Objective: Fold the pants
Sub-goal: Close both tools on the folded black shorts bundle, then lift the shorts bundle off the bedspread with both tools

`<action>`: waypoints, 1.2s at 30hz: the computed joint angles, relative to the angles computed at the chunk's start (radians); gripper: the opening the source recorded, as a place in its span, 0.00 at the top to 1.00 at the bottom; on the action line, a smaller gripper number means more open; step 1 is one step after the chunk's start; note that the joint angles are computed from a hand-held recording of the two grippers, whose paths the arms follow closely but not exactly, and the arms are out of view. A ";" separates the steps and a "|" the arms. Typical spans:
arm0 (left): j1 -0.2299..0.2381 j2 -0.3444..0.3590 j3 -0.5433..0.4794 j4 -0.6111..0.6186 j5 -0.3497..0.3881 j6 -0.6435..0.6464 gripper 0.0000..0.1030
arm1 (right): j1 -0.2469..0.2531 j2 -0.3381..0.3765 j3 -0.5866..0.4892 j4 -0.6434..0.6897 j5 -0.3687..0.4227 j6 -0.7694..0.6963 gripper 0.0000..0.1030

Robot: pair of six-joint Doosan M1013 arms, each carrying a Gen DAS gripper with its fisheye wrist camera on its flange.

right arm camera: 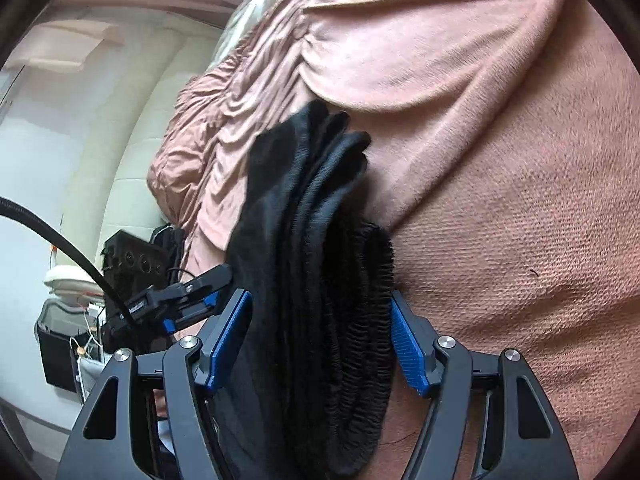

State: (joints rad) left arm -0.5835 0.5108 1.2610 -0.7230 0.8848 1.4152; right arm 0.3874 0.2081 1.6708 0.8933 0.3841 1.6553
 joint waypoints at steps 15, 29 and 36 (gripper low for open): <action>0.009 0.026 -0.030 -0.031 0.039 0.021 0.53 | 0.010 0.014 -0.029 -0.152 0.028 0.122 0.36; 0.007 0.005 -0.016 -0.039 0.015 0.042 0.86 | 0.034 0.027 -0.075 -0.369 0.050 0.228 0.73; 0.007 -0.034 0.018 -0.091 -0.030 0.104 0.91 | 0.061 -0.003 -0.047 -0.421 -0.024 0.223 0.77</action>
State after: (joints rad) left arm -0.5764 0.4765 1.2794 -0.8143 0.8549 1.5194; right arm 0.4482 0.2055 1.6237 0.4728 0.3598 1.8783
